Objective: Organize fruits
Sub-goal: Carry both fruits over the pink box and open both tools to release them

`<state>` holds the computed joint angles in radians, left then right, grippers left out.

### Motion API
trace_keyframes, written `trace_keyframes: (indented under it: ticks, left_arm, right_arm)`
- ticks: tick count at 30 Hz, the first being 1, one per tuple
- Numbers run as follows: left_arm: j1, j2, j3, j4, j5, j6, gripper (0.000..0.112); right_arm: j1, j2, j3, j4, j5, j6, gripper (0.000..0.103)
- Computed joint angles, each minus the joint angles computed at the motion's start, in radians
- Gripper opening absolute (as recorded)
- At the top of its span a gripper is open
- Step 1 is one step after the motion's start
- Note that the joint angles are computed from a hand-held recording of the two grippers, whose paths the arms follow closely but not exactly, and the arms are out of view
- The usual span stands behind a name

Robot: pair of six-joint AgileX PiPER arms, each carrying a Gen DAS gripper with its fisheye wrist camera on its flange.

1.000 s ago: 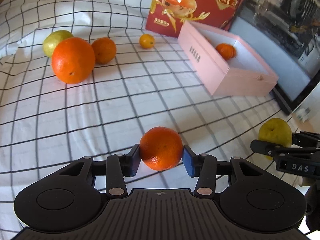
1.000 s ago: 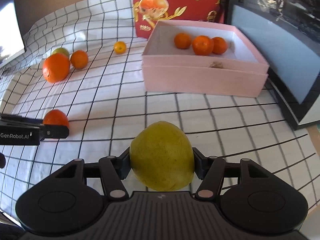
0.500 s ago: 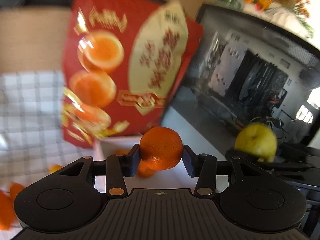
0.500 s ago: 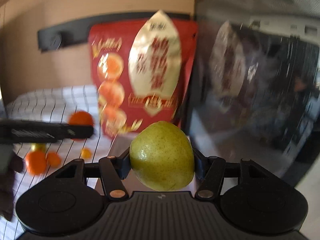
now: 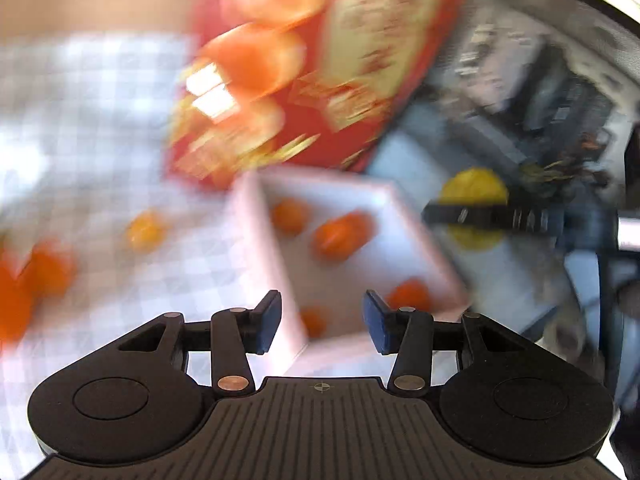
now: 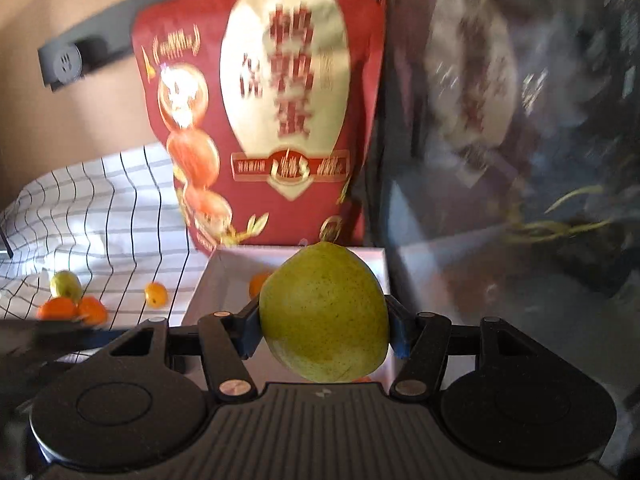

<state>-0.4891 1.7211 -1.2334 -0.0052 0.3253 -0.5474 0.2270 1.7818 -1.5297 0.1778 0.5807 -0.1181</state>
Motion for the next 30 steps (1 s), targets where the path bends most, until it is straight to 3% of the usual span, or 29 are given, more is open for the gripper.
trace_keyframes:
  ticks: [3, 7, 11, 14, 24, 30]
  left_arm:
    - [0.035, -0.114, 0.181, 0.008, -0.007, -0.102, 0.048]
    - [0.054, -0.280, 0.355, 0.254, 0.038, -0.379, 0.048]
    - [0.060, -0.413, 0.454, 0.450, 0.144, -0.566, 0.048]
    - [0.056, -0.466, 0.504, 0.518, 0.205, -0.665, 0.048]
    - [0.133, -0.487, 0.566, 0.397, 0.169, -0.564, 0.048]
    - [0.174, -0.462, 0.565, 0.324, 0.113, -0.463, 0.048]
  right_arm:
    - [0.014, 0.104, -0.102, 0.074, 0.080, -0.031, 0.060]
    - [0.057, 0.265, -0.268, 0.158, 0.202, -0.054, 0.060]
    - [0.125, 0.388, -0.401, 0.065, 0.272, 0.032, 0.060]
    - [0.158, 0.451, -0.472, -0.024, 0.306, 0.109, 0.060]
    - [0.170, 0.523, -0.567, -0.101, 0.357, 0.206, 0.060]
    - [0.177, 0.459, -0.474, -0.139, 0.309, 0.233, 0.061]
